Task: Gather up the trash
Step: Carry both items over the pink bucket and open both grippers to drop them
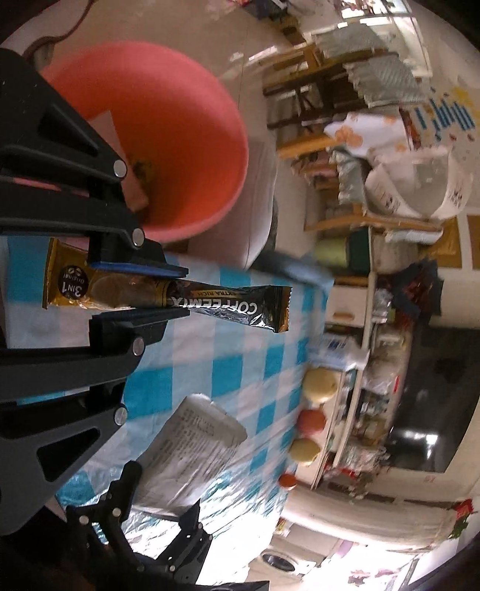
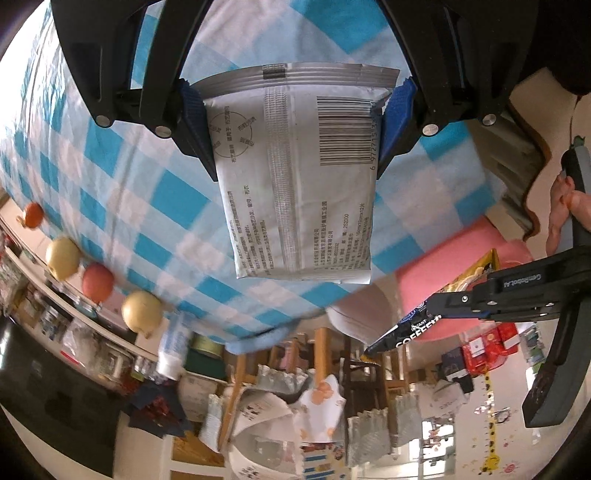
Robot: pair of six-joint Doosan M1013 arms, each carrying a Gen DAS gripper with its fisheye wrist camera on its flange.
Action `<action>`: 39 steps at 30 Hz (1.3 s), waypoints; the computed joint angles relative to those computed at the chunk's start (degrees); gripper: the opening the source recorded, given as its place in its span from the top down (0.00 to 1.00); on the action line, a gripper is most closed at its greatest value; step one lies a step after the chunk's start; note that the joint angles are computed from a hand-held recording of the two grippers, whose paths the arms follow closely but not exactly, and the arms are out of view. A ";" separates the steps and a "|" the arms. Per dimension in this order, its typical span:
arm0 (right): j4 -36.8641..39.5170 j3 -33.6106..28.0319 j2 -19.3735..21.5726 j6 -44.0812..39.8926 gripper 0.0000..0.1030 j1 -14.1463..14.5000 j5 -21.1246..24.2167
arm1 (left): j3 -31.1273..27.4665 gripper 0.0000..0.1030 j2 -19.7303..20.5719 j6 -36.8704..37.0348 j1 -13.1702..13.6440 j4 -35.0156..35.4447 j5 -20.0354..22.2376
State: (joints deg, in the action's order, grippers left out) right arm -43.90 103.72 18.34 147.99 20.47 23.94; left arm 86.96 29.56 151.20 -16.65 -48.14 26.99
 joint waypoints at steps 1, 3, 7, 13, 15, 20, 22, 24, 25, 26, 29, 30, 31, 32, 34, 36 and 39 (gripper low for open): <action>0.50 -0.66 0.28 -0.95 0.25 0.22 -0.05 | 0.00 0.84 -0.07 -0.39 0.29 0.24 -0.52; 1.72 -2.08 0.91 -3.04 0.25 0.65 -0.11 | -0.01 0.84 -0.13 -1.52 0.95 1.03 -2.00; 5.10 -5.38 2.49 -8.48 0.25 1.35 0.04 | -0.41 0.84 0.10 -4.29 1.94 2.87 -3.49; 10.38 -11.24 5.52 -17.02 0.25 2.29 0.63 | -1.16 0.84 0.86 -9.33 3.16 6.79 -5.23; 12.39 -13.54 6.84 -20.39 0.25 2.63 1.06 | -1.68 0.84 1.34 -11.20 3.70 7.86 -5.09; 16.89 -18.14 9.66 -27.25 0.25 3.21 1.92 | -2.85 0.84 2.38 -16.03 4.49 11.96 -5.24; 18.06 -19.63 10.67 -29.32 0.25 3.41 2.29 | -3.37 0.84 2.84 -18.04 4.80 13.85 -5.20; 19.43 -21.28 11.82 -31.55 0.25 3.62 2.98 | -3.67 0.84 3.14 -19.05 5.20 14.68 -4.98; 19.71 -21.76 12.16 -32.13 0.25 3.70 3.24 | -3.93 0.84 3.38 -19.75 5.41 15.18 -4.85; 20.15 -22.47 12.67 -32.93 0.25 3.79 3.65 | -3.87 0.84 3.43 -20.09 5.49 15.43 -4.92; 21.28 -23.75 13.73 -34.52 0.25 3.87 4.20 | -4.48 0.84 3.98 -21.56 5.72 16.91 -4.59; 21.37 -24.23 14.11 -34.83 0.25 3.93 4.59 | -4.66 0.84 4.16 -21.91 5.81 17.22 -4.49; 21.26 -24.75 14.51 -35.08 0.25 4.06 5.13 | -4.87 0.84 4.35 -22.36 5.89 17.55 -4.27; 20.15 -25.43 15.08 -34.74 0.24 4.24 5.99 | -5.00 0.83 4.50 -22.67 5.95 17.88 -4.04; 17.16 -26.00 15.79 -32.74 0.21 4.54 6.98 | -5.39 0.80 4.80 -24.62 5.87 19.68 -3.69; 15.02 -25.89 15.94 -30.97 0.16 4.75 6.74 | -5.70 0.53 5.09 -28.27 5.85 22.30 -3.63; 11.33 -24.33 14.95 -26.20 0.13 4.84 5.18 | -5.18 0.30 4.89 -26.81 6.07 20.28 -4.69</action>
